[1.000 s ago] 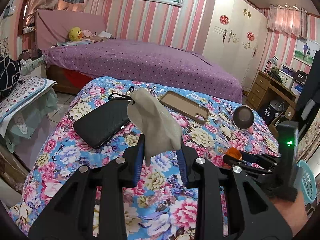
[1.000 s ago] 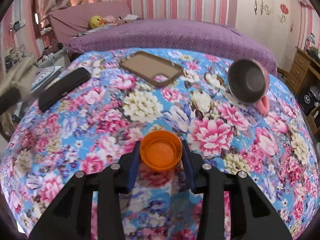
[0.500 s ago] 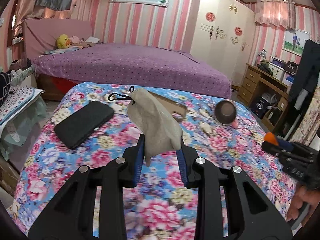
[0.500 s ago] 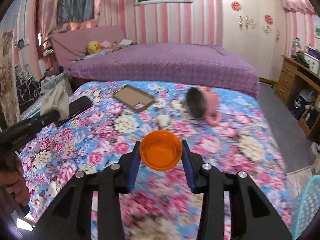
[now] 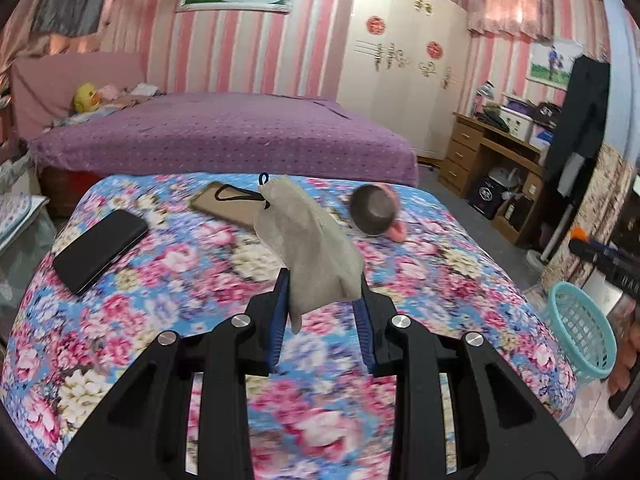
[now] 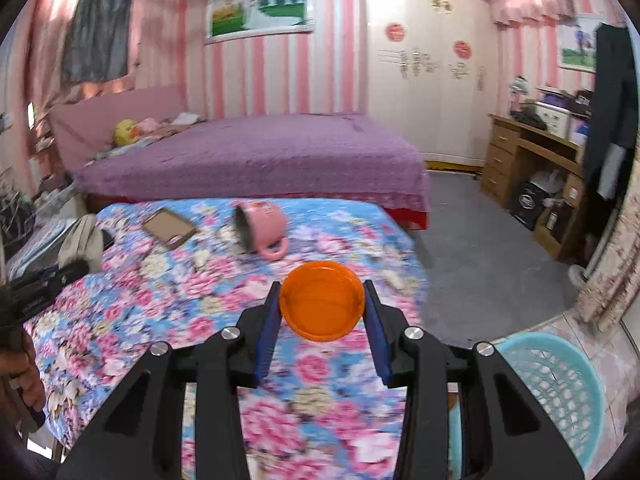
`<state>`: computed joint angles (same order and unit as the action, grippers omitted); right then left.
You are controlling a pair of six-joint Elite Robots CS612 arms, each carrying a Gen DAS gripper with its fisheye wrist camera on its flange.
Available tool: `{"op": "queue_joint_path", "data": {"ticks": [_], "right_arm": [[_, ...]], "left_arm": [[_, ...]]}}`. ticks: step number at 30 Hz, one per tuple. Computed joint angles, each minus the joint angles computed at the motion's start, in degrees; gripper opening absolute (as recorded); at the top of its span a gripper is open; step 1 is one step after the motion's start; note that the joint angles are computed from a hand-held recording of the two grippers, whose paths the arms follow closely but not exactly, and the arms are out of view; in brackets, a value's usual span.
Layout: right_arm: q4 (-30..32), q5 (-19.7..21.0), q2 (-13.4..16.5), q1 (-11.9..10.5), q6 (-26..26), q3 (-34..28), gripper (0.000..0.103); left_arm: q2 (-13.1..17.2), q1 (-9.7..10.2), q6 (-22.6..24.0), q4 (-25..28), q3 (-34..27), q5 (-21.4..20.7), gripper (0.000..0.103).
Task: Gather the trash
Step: 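Carry the grey cloth and orange lid over the wastebasket, then open both grippers to drop the cloth and lid into the basket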
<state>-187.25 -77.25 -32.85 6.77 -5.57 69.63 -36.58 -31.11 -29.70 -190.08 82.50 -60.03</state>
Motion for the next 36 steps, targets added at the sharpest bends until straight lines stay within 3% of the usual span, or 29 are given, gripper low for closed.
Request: {"op": "queue_joint_path", "data": {"ticks": [11,22,36], "right_arm": [[-3.34,-1.22,-1.64,-3.51,3.74,3.04,0.04],[-6.74,-3.14,-2.91,-6.47,8.5,5.75,0.04],[-6.19,-2.34,-3.05,-8.51,10.6,6.57,0.04]], "left_arm": [[2.51,-3.09,5.24,3.19,-8.51,-3.94,0.029],[7.06,-6.05,9.96,8.19,-19.73,-8.92,0.029],[10.77,-7.12,11.08,12.85,-28.05,-12.2,0.029]]}}
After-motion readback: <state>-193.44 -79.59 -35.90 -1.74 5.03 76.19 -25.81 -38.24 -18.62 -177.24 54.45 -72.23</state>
